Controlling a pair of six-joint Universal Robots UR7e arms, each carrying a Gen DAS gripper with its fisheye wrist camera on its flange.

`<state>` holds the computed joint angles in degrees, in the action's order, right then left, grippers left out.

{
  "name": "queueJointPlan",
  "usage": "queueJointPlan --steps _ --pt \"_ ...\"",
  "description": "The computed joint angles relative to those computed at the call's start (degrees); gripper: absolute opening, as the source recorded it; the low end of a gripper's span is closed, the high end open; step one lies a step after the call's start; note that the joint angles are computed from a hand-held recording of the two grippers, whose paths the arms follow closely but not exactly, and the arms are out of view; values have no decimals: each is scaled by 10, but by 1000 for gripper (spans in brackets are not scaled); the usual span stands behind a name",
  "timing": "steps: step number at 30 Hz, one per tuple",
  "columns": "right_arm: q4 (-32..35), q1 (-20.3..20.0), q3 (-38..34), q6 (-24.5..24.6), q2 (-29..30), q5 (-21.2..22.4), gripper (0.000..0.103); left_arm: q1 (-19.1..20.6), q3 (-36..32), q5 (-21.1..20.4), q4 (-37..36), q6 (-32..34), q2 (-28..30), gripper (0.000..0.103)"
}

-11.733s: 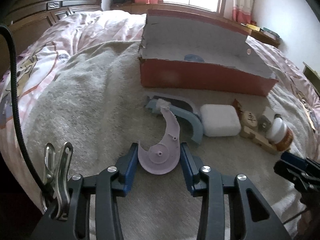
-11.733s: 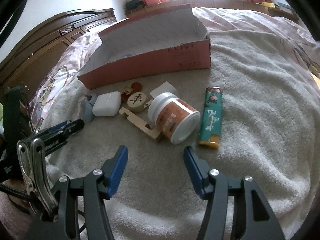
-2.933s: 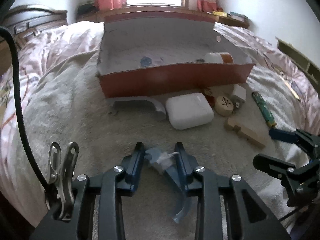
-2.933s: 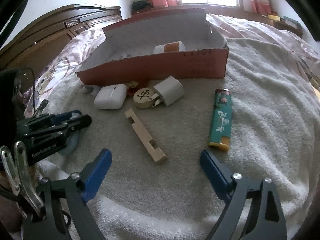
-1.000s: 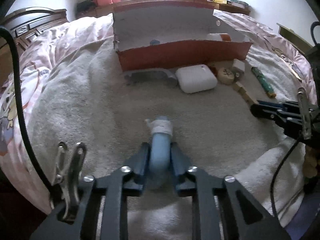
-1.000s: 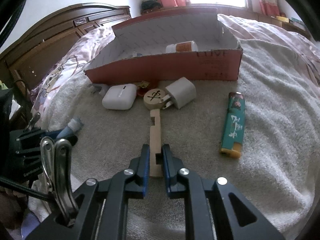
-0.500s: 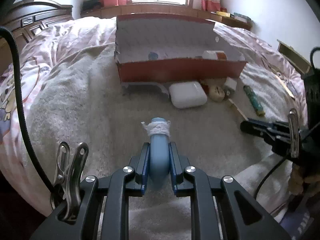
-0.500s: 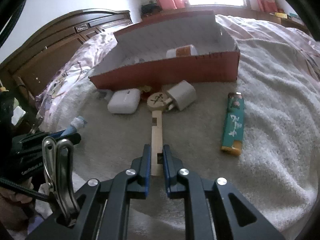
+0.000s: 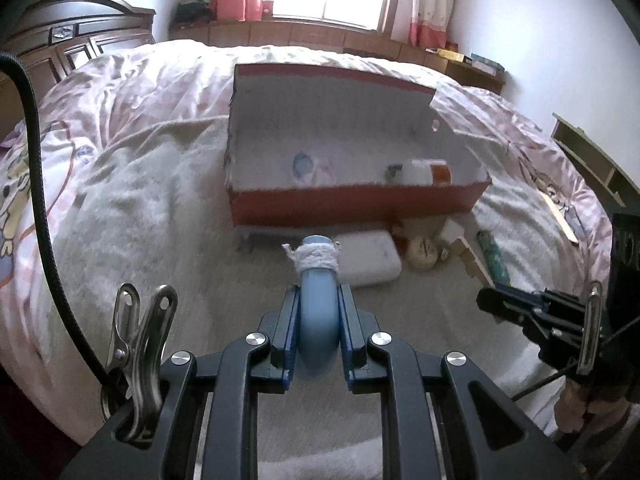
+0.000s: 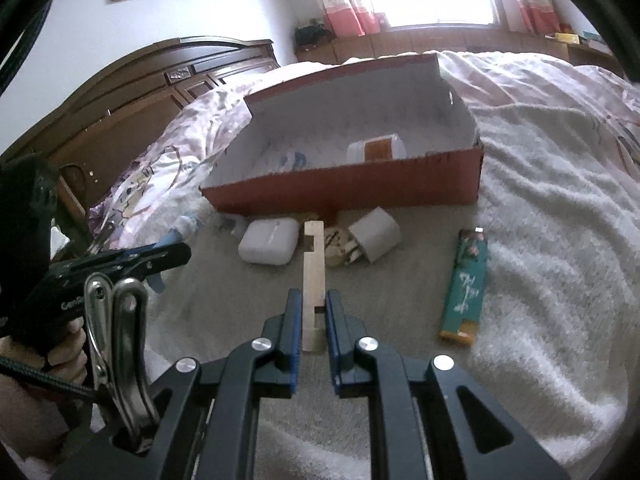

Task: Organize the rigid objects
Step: 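Carry the blue part and wooden strip into the box and open both tools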

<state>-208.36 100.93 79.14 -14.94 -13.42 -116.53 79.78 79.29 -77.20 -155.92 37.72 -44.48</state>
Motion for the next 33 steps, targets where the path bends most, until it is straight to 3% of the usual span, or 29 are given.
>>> queueJointPlan --steps 15,33 --pt "-4 4 -30 -32 -15 -12 12 -23 -75 -3 5 1 50 19" --pt "76 -7 -154 -58 2 -44 12 -48 -216 56 11 -8 156 19"
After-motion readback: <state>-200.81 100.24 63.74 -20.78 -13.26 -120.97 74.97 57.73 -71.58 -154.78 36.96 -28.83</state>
